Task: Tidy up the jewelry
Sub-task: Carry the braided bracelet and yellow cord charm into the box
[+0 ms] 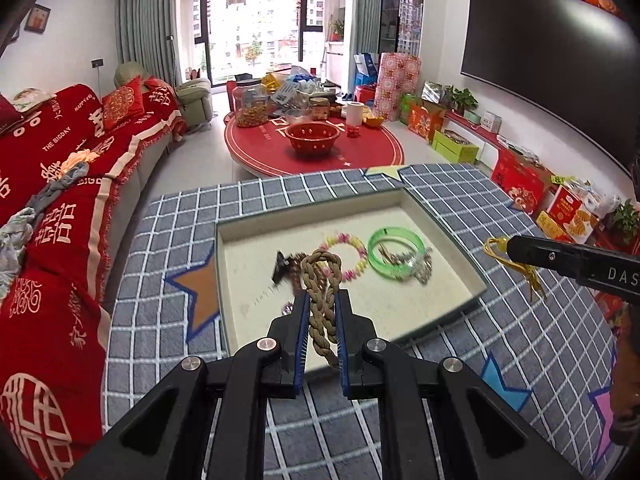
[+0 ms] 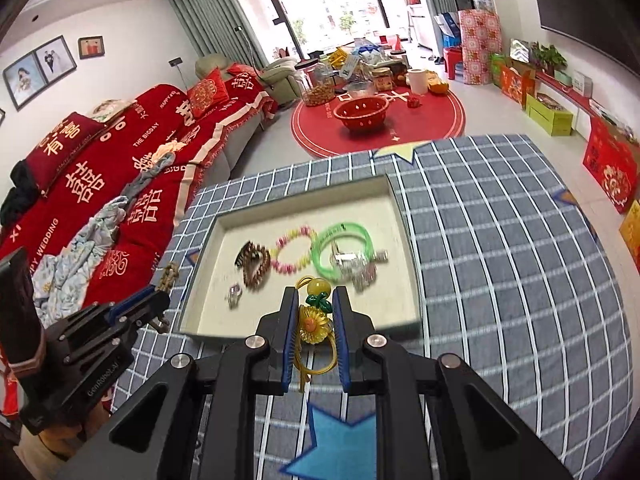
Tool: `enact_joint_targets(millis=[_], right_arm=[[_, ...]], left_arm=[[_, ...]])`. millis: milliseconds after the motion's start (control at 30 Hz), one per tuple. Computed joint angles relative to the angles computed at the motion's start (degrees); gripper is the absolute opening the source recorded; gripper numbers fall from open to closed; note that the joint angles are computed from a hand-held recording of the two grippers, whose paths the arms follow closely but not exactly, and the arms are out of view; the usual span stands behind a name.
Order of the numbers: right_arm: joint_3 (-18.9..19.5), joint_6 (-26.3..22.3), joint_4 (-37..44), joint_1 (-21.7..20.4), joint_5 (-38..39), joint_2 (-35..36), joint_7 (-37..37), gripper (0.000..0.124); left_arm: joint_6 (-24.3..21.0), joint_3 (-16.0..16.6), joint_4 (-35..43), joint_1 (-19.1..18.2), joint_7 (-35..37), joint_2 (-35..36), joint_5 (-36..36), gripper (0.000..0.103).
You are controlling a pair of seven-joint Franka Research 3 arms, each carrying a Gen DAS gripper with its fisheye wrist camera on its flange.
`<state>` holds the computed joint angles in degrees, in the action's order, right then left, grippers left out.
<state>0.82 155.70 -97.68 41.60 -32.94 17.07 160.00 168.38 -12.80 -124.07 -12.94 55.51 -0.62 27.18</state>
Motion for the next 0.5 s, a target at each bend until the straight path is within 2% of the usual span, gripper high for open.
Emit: enact_joint_targets(millis=[300,500], right_arm=[[-0.63,-2.74,10.98,-1.02,6.01,7.43,-8.13,0.019],[-0.55,-2.80,14.96,-1.45,13.10,11.87,-13.62,0.019]], left_arm=[[-4.40,1.29,9.72,0.13,-0.37,7.45,0.31,0.026],[-5.32,2.13,11.12,-0.87,-0.49,10.74,0.54,0.026]])
